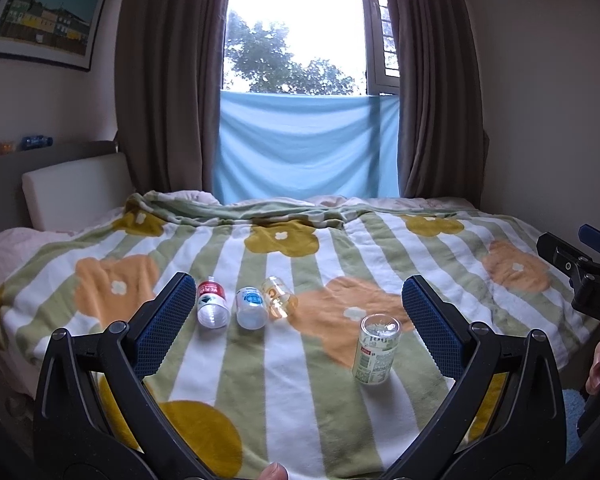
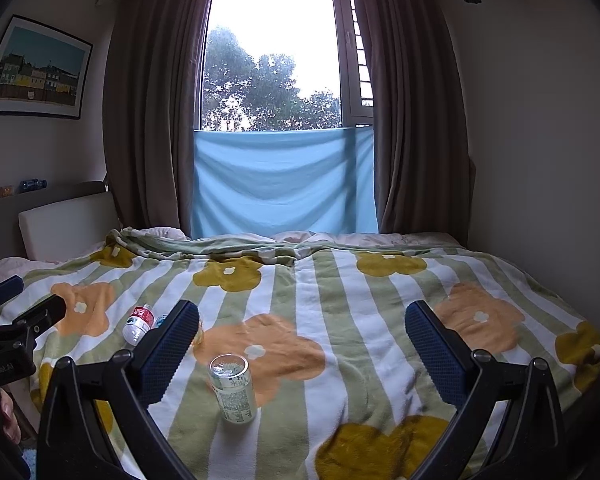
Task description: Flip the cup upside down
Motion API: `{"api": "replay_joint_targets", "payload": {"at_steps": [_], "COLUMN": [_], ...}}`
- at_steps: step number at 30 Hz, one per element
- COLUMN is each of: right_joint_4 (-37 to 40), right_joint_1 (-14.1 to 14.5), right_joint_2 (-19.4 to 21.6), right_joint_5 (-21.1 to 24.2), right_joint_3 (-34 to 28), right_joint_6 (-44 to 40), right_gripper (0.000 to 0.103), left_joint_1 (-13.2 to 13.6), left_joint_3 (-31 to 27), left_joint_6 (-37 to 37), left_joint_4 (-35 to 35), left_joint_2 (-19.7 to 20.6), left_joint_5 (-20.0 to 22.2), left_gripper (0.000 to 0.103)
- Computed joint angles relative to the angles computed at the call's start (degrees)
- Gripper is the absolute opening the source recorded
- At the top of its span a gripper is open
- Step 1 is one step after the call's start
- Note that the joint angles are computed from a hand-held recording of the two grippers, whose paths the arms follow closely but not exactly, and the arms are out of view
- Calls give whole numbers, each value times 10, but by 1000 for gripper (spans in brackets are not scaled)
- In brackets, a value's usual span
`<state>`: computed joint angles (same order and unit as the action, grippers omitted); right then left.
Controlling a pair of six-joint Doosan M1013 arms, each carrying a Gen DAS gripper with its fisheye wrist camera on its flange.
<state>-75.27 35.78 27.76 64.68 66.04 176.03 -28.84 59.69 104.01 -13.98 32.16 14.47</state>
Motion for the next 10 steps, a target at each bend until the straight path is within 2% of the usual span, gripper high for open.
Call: {"api": "replay_joint_targets", "payload": {"at_steps": [3, 6, 8, 10], "right_joint_4": [1, 3, 3, 3], "right_joint_1": [0, -1, -1, -2], "right_joint_2": [0, 3, 4, 5], "right_joint_5": [-1, 1, 2, 0], "right_joint_3": [0, -4, -5, -5], "right_joint_6": [1, -1, -1, 0], "right_gripper": [103, 103, 103, 103], "left_joint_1": [-1, -6, -6, -5], "left_joint_3": [11, 20, 21, 18], "left_joint_6": [-20, -116, -106, -54], "left_joint_4": [13, 118, 113, 63], "left_joint_2": [-4, -7, -7, -6], "left_joint_5": [-24, -48, -51, -45], "left_gripper": [103, 103, 103, 103]}}
